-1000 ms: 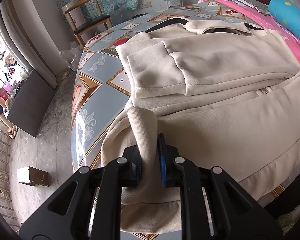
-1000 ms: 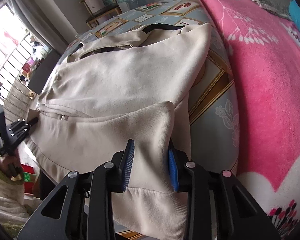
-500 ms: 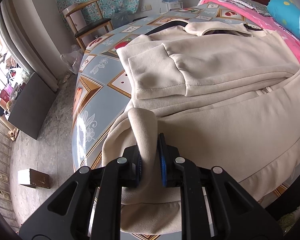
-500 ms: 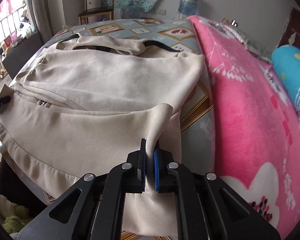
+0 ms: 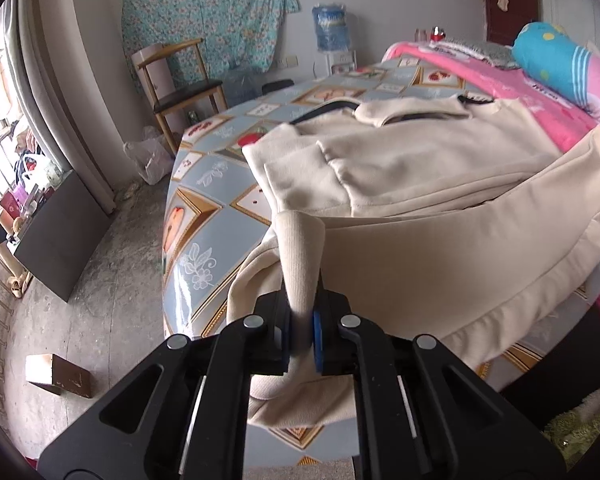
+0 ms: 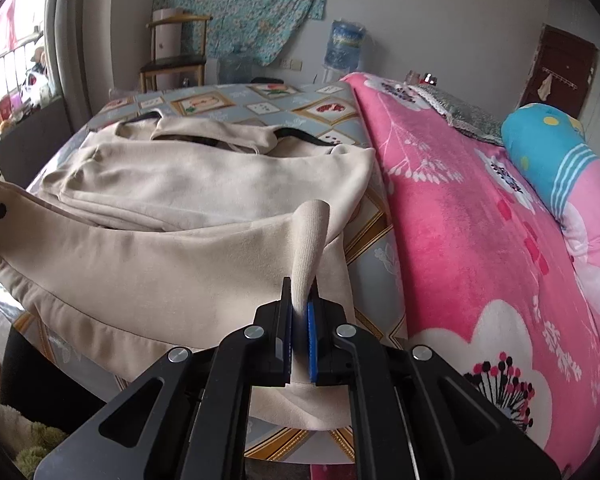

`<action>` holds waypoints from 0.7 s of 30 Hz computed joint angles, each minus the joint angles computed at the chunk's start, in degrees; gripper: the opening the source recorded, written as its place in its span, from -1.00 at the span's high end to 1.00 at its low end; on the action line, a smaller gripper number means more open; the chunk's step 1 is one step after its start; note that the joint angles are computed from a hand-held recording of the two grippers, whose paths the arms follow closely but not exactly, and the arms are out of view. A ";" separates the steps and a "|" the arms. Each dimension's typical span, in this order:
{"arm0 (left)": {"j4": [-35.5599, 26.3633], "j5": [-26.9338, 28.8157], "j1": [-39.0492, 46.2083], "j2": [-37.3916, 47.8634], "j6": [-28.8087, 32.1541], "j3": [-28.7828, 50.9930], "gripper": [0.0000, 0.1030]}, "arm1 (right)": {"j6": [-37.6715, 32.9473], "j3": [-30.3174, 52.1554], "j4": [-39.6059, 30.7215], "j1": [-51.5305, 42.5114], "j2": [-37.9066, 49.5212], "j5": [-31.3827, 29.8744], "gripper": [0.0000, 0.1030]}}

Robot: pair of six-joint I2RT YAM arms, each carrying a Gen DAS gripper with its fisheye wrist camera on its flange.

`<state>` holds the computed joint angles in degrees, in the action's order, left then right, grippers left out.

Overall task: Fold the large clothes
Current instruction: 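Raise the held hem with both tools and fold it over the jacket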

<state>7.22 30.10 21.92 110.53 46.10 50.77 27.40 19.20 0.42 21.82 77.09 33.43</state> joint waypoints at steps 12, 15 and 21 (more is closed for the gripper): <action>-1.91 9.27 6.41 -10.40 -0.45 -5.99 0.88 | 8.84 -4.74 -7.92 6.96 -15.19 6.07 0.89; -1.66 10.45 7.11 -11.68 -1.40 -6.38 0.88 | 10.08 -5.39 -9.05 7.89 -17.68 7.15 0.89; -0.68 11.19 6.47 -14.21 -1.94 -7.20 0.89 | 9.80 -5.55 -8.85 8.38 -20.46 8.38 0.89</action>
<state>6.54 41.29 28.38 96.32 44.16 43.57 37.20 13.65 -8.43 30.20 56.63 41.81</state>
